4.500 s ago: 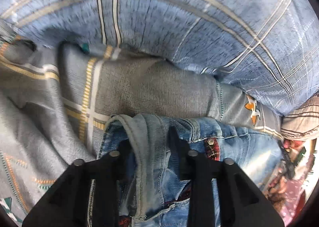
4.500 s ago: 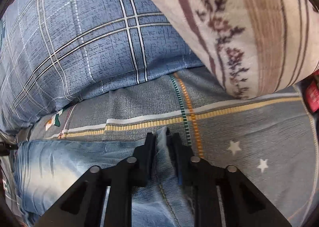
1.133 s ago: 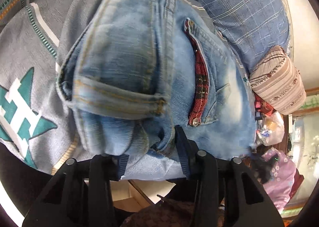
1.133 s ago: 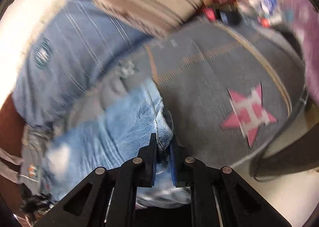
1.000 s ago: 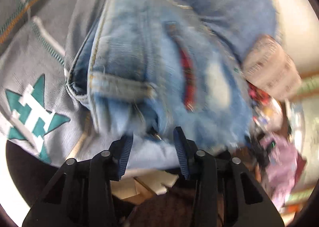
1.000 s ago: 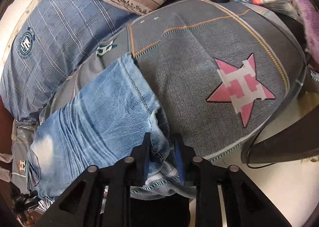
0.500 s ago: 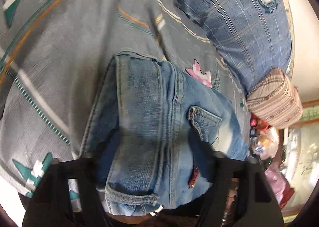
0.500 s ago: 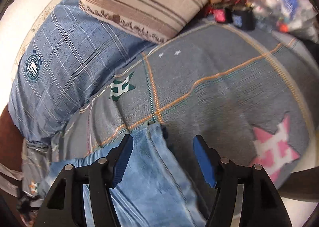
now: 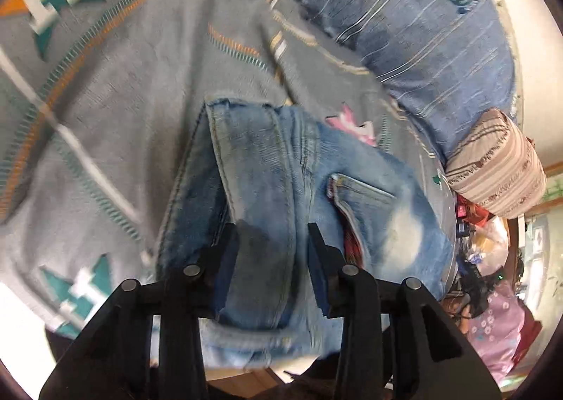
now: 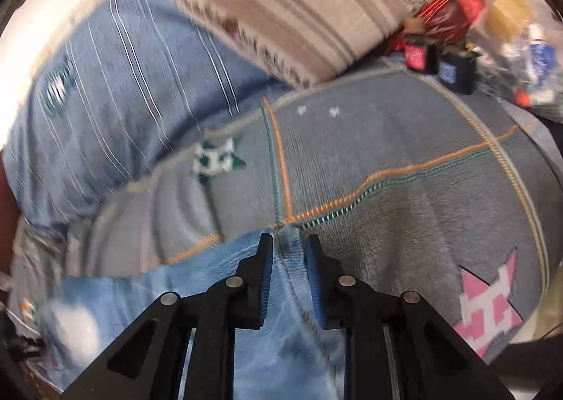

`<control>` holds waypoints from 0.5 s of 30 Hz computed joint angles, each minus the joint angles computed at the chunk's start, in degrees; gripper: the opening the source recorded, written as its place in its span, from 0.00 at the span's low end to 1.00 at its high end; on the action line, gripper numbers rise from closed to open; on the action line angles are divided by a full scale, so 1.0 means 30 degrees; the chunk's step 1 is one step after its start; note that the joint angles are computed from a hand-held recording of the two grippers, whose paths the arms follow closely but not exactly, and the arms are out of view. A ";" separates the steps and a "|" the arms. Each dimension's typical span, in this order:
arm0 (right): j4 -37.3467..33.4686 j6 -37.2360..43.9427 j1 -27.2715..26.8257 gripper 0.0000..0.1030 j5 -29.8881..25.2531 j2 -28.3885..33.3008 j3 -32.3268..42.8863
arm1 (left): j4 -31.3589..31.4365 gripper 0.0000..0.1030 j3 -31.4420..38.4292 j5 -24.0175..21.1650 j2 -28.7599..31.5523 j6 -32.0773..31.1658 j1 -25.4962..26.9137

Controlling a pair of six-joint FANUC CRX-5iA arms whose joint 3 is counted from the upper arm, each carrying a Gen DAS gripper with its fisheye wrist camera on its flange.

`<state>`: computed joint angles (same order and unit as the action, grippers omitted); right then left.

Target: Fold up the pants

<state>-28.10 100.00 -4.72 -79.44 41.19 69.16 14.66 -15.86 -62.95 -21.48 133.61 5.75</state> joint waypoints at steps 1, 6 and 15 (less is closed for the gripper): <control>-0.0772 0.0269 -0.0371 0.24 0.0202 -0.0684 -0.0747 | -0.0201 0.36 0.0213 -0.0176 -0.0242 0.0204 -0.0230; -0.3154 0.1810 -0.1644 0.48 -0.1460 -0.4103 -0.4967 | 0.0228 0.65 -0.0912 0.0956 -0.2487 0.1731 -0.1832; -1.0238 0.0315 -0.0296 0.54 -1.1013 -0.5085 -0.8574 | 0.8160 0.65 -0.7506 0.6256 -0.4419 0.0233 -0.1761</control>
<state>-58.81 100.95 -5.61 -112.47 25.93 43.44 39.14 -38.38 -44.18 -34.73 134.31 0.47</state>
